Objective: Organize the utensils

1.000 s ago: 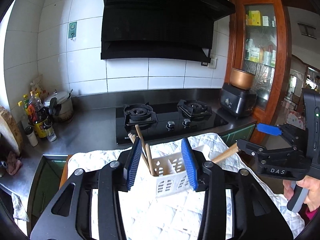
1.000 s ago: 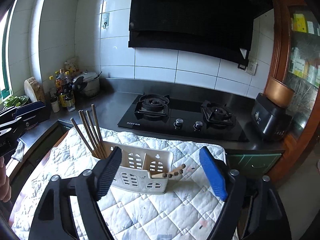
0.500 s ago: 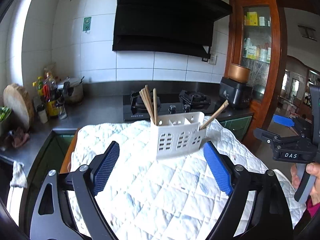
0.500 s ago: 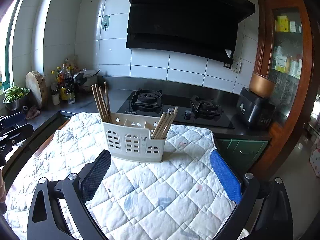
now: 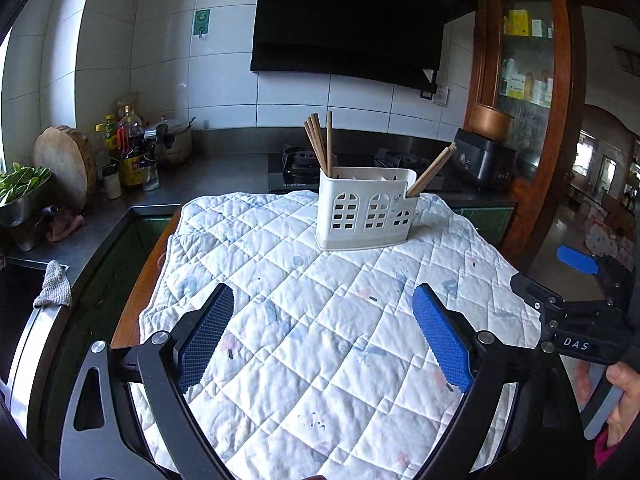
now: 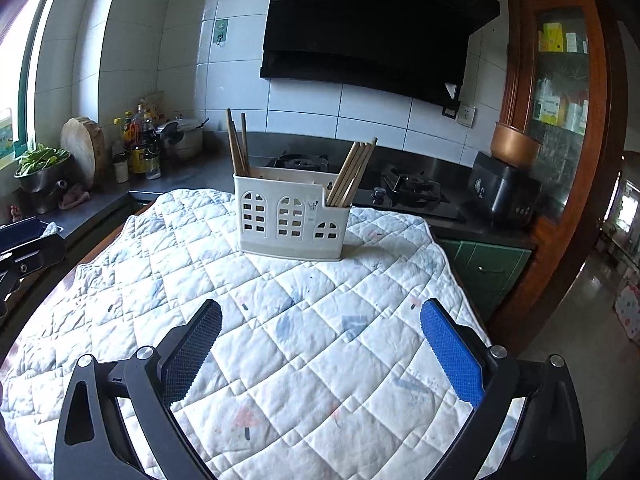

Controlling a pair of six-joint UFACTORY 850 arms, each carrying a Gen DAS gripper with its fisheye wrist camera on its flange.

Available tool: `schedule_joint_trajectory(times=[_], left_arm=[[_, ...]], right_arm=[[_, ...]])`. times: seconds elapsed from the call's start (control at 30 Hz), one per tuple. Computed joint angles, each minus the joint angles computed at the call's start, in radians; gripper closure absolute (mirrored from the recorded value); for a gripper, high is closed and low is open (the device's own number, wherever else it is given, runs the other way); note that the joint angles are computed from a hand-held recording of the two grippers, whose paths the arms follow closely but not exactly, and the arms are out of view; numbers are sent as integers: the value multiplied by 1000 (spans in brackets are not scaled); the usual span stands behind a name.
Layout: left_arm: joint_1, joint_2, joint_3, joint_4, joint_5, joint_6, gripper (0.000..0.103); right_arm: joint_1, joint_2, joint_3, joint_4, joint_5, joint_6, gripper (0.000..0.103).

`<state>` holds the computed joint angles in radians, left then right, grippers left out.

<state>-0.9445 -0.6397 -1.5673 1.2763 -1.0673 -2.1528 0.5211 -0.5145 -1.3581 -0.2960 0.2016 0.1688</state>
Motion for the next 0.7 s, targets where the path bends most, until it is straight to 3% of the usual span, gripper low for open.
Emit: schedule_joint_trajectory(times=[0.13, 0.7], left_arm=[[-32, -20, -12, -21, -49, 11, 12], [-77, -68, -42, -78, -68, 2, 12]], right_arm=[[3, 26, 53, 117, 16, -98, 7], [-25, 97, 171, 69, 79, -45, 7]])
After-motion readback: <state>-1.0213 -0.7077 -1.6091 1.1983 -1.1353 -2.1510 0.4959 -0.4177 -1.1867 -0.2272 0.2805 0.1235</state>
